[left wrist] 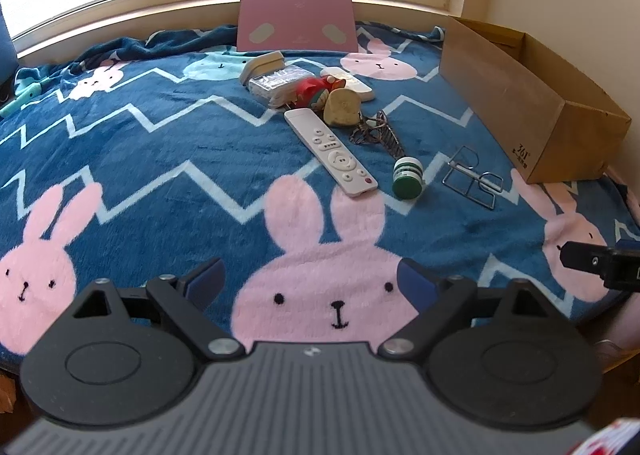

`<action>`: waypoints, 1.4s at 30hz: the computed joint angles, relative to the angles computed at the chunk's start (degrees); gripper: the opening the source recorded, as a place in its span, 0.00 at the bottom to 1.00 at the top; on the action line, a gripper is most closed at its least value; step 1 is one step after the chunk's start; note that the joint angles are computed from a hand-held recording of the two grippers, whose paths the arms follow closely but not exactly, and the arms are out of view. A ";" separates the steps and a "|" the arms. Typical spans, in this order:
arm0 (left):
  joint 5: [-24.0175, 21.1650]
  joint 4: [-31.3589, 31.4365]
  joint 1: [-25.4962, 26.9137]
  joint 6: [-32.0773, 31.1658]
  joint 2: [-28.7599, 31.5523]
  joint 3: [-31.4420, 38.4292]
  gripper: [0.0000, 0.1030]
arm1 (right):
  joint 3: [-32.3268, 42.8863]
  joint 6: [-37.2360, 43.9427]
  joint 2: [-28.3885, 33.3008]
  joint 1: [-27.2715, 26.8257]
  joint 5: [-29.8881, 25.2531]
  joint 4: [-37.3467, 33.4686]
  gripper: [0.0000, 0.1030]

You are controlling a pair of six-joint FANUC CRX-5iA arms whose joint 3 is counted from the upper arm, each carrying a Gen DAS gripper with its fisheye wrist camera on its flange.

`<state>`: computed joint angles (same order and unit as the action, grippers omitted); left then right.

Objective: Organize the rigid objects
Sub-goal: 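Move the left tool toward the green jar while the right tool approaches the wire rack, then close the left gripper on the green jar while the right gripper grasps the wire rack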

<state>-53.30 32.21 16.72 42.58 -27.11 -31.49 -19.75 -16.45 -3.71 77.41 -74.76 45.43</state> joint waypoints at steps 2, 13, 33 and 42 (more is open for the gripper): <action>0.24 0.17 -0.13 -0.21 0.26 0.00 0.88 | -0.24 0.14 0.04 -0.18 0.39 0.31 0.98; 3.30 0.61 -2.20 -1.13 3.54 0.97 0.87 | -1.78 2.04 0.53 -2.78 4.41 3.25 0.98; 8.58 2.28 -8.98 -1.53 14.67 5.70 0.85 | -7.12 10.17 2.59 -15.26 25.08 13.12 0.70; 10.04 3.98 -10.19 -3.12 16.66 5.46 0.85 | -7.71 24.60 3.99 -20.65 34.15 10.89 0.45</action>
<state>-43.26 36.19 6.53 39.46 -10.45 -26.04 -27.46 8.15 0.28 56.76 -40.62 56.32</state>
